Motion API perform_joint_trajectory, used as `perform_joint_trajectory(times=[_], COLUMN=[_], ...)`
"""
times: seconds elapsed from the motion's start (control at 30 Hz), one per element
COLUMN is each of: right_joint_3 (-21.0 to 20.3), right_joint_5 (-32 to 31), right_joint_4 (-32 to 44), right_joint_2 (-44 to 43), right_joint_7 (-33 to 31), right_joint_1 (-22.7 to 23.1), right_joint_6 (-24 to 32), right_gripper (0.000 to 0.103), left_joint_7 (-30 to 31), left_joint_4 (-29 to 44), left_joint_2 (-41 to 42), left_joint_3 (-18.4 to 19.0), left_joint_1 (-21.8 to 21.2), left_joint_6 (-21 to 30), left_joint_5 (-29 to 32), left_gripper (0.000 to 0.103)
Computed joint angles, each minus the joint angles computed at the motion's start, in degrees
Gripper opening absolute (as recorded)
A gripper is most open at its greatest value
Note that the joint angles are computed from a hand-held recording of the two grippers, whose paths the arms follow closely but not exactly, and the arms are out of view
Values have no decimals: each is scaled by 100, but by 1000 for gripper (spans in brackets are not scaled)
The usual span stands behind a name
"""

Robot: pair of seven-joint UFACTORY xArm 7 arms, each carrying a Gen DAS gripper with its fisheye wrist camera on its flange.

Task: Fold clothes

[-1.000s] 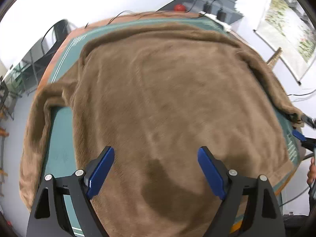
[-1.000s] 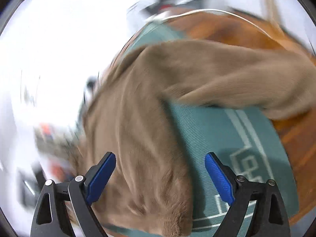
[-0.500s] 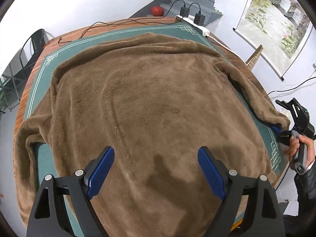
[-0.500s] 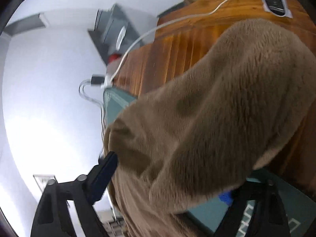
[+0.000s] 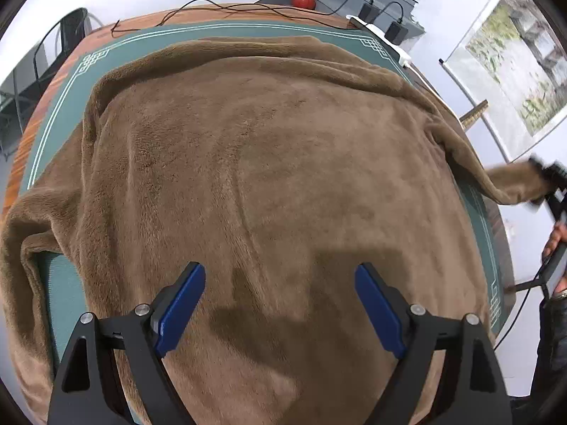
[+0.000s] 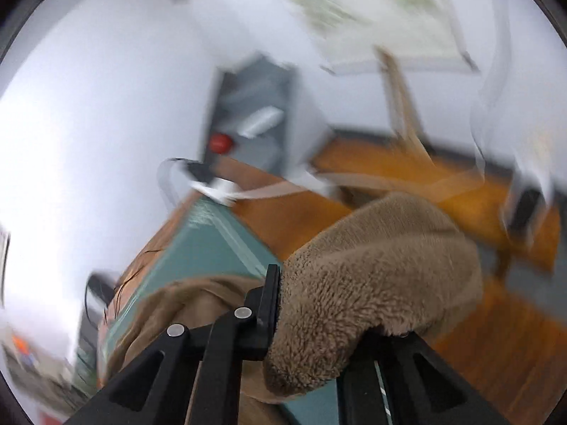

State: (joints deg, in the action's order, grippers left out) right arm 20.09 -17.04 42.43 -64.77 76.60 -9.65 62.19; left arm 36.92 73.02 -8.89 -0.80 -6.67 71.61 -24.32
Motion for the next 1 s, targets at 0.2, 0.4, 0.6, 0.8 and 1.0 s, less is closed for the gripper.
perform_joint_trajectory(times=[0.2,0.4,0.6,0.8,1.0], right_joint_3=[479,582,14,-449,-378], right_joint_5=[-592,-401,960,1720,2037], right_joint_4=[1452,2497,1899,1133,549], right_joint_2=[2144,4462,4649,4061,3397], right_joint_7=[-1153,-2810,-3519,-3347,-2842], right_joint_1=[185,1399,2660,3109,3201], right_joint_6=[-1220,-1271,-1595,-1961,-1852], right_gripper=[12,33,67,67,67], left_joint_7=[-134,-516,-665,-792,-897], left_joint_4=[537,1108,1213,1363,1511], left_joint_2=[426,991,1227,1431,1627], left_joint_3=[81,102,21,-58,-199], left_joint_1=[122,405,602,711,676], left_joint_6=[208,568,749,1134,1556], left_joint_5=[-396,-822,-916,-1268,-1684], left_gripper=[89,89,89,89,89])
